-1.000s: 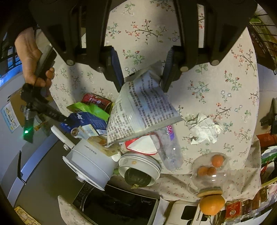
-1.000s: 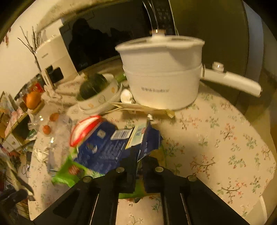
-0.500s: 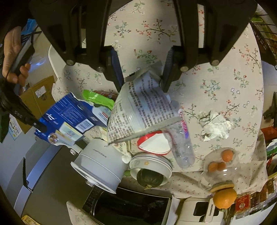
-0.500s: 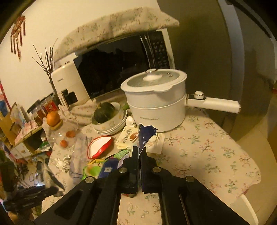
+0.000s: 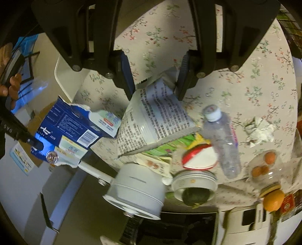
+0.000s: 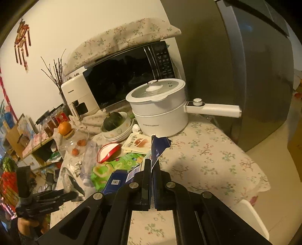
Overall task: Collect trash
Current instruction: 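Carry the blue carton over the white bin and open the right tool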
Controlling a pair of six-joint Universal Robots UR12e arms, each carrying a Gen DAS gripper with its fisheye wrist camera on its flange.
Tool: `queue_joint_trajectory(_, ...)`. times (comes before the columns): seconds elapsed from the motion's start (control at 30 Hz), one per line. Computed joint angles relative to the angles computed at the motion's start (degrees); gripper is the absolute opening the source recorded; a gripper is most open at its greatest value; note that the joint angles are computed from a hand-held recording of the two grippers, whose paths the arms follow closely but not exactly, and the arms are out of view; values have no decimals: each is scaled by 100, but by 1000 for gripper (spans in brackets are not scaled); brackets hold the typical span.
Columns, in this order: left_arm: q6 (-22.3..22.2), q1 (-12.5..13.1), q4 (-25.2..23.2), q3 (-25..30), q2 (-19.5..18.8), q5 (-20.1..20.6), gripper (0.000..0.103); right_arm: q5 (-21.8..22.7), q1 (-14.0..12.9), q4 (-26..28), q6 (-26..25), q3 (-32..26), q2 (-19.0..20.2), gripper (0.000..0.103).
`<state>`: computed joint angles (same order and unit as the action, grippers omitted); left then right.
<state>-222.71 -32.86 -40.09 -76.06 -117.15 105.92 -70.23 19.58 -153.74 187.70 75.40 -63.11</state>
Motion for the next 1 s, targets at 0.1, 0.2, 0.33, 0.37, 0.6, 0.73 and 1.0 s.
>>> queue_joint_trajectory(0.1, 97, -38, -63, 115, -78, -53, 46, -41, -63, 11, -87, 202, -141, 2)
queue_joint_trajectory(0.2, 154, -75, -94, 219, -150, -98, 46, -59, -128, 73, -188, 395, -279, 2)
queue_joint_trajectory(0.33, 269, -135, -151, 379, -256, -118, 46, -230, -209, 165, -416, 648, -456, 2)
queue_joint_trajectory(0.37, 310, -152, -172, 439, -296, -132, 46, -328, -225, 175, -491, 717, -500, 2)
queue_joint_trajectory(0.6, 592, -258, -304, 836, -559, -265, 46, -732, -437, 171, -666, 1141, -772, 2)
queue_joint_trajectory(0.73, 738, -318, -400, 1073, -715, -342, 46, -958, -534, 183, -764, 1333, -889, 2)
queue_joint_trajectory(1.0, 1000, -415, -559, 1503, -993, -450, 46, -1300, -671, 412, -986, 1549, -992, 2)
